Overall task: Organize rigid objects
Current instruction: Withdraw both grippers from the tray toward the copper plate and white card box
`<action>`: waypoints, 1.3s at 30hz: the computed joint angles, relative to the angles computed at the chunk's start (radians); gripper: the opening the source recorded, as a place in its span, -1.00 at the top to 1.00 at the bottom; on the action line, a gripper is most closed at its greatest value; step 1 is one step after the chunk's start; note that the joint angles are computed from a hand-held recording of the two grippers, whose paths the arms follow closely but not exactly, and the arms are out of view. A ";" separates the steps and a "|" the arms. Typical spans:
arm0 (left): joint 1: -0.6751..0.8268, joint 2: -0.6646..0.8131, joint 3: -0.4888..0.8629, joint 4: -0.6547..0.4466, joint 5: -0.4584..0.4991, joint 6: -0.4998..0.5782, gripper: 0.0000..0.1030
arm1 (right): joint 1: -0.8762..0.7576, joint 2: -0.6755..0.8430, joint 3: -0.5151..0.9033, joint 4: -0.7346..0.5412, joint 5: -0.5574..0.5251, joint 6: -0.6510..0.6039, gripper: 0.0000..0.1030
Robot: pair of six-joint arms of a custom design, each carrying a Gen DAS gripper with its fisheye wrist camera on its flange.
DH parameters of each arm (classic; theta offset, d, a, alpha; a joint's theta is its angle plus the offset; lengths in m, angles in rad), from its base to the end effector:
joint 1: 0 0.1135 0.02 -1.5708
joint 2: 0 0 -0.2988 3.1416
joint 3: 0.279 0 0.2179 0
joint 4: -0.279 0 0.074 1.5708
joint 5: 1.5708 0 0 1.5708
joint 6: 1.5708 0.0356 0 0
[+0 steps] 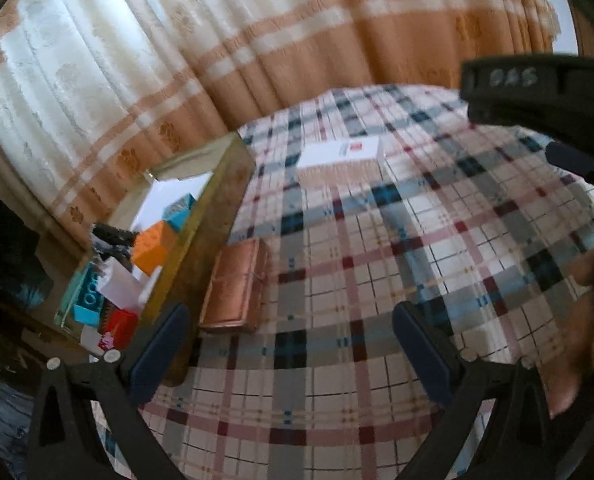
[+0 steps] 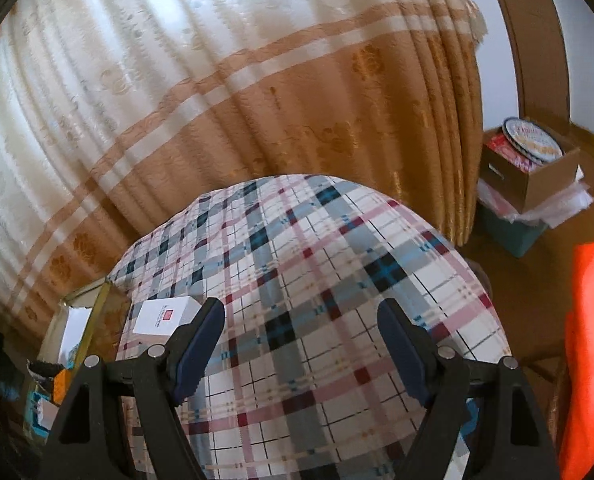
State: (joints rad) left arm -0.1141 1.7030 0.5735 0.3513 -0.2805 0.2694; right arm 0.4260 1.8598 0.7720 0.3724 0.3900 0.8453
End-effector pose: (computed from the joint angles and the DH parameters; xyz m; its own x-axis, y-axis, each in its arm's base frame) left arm 0.2795 -0.0221 0.1700 -0.6953 0.3371 -0.6348 0.1023 0.9206 0.3769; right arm 0.3118 0.1266 0.1721 -0.4867 0.5390 -0.6874 0.3667 0.8403 0.3993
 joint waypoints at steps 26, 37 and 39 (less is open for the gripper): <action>0.051 0.235 0.411 -0.397 -0.014 -0.445 -1.00 | -0.020 0.001 -0.036 0.067 -0.064 -0.004 -0.57; 0.057 0.255 0.463 -0.460 -0.006 -0.452 -1.00 | -0.028 0.005 -0.039 0.070 -0.082 0.004 -0.57; 0.059 0.252 0.480 -0.507 0.003 -0.459 -1.00 | -0.033 0.007 -0.038 0.068 -0.089 0.007 -0.57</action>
